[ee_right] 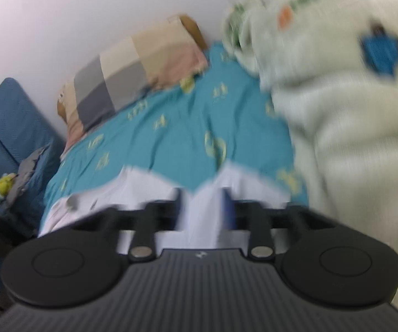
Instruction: Fold clothes
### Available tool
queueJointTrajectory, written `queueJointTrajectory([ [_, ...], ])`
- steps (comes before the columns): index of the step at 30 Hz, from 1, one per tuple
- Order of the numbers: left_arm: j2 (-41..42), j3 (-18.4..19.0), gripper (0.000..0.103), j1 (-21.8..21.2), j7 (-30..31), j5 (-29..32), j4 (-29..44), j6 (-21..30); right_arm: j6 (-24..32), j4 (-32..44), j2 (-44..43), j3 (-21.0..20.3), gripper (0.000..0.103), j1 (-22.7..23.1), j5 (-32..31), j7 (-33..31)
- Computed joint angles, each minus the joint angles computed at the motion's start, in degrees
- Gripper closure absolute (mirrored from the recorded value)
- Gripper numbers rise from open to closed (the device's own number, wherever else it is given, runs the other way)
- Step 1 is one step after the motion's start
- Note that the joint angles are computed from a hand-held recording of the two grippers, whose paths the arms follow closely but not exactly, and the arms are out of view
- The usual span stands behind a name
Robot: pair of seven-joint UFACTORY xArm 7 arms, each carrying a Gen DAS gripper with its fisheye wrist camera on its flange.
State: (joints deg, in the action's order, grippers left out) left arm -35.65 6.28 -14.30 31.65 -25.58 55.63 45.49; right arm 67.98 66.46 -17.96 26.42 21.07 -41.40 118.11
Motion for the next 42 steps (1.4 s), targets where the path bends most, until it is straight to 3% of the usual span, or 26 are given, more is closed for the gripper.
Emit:
queueJointTrajectory([
  [3, 0.4, 1.2, 0.000, 1.0, -1.5, 0.0, 2.3, 3.5, -5.3, -4.2, -2.2, -0.2, 0.040, 0.5, 4.8, 9.8],
  [6, 1.5, 1.4, 0.001, 2.2, -2.7, 0.4, 4.0, 4.7, -4.4, -6.1, -2.0, 1.4, 0.041, -0.6, 6.7, 17.3],
  [9, 2.7, 1.3, 0.001, 3.3, -3.9, 0.7, 5.4, 6.0, -5.9, -9.5, -1.6, 1.8, 0.045, -1.1, 7.1, 26.3],
  [13, 4.0, 0.9, 0.001, 4.1, -4.7, 0.7, 6.2, 7.5, -9.0, -12.4, 0.6, 1.3, 0.047, -1.2, 4.9, 33.3],
  [17, 5.1, 0.1, 0.001, 4.6, -5.8, 0.6, 6.2, 7.9, -7.2, -11.1, 3.7, -0.2, 0.046, -0.5, -1.3, 31.5],
  [18, 5.5, 0.2, 0.001, 4.6, -5.9, 0.4, 6.5, 8.2, -6.2, -10.5, 4.4, -0.8, 0.054, 0.0, -1.9, 30.0],
  [19, 6.0, 0.2, 0.001, 4.6, -6.1, 0.1, 6.7, 8.6, -4.7, -9.7, 5.1, -1.3, 0.072, 0.6, -1.8, 28.3],
  [21, 7.0, 0.4, 0.002, 4.7, -6.5, -0.5, 7.6, 9.6, -0.7, -7.5, 6.1, -2.2, 0.091, 2.0, -0.4, 25.3],
  [26, 9.3, 1.9, 0.003, 5.3, -6.5, -3.0, 11.0, 13.4, 11.0, -2.1, 6.4, -1.3, 0.093, 4.8, -2.1, 24.8],
  [29, 11.0, 3.1, 0.005, 6.2, -3.4, -3.2, 14.4, 16.4, 12.6, -1.4, 6.2, -2.3, 0.093, 6.2, -0.1, 21.9],
  [34, 13.3, 4.9, 0.005, 9.3, 5.3, -0.2, 20.4, 21.0, 8.0, -2.8, 3.5, -3.9, 0.090, 7.0, 5.1, 17.6],
  [38, 15.9, 8.2, 0.004, 12.6, 12.9, 1.3, 26.2, 30.6, 9.4, 0.8, 2.7, -1.8, 0.080, 7.2, 6.6, 11.0],
  [40, 17.1, 9.5, 0.004, 14.5, 17.8, 2.7, 28.3, 34.9, 10.6, 2.7, 2.5, -0.2, 0.057, 7.9, 7.3, 9.4],
  [42, 20.1, 11.0, 0.003, 16.2, 21.6, 3.5, 31.9, 40.6, 9.1, 3.8, 2.1, 0.7, 0.047, 8.9, 9.6, 9.0],
])
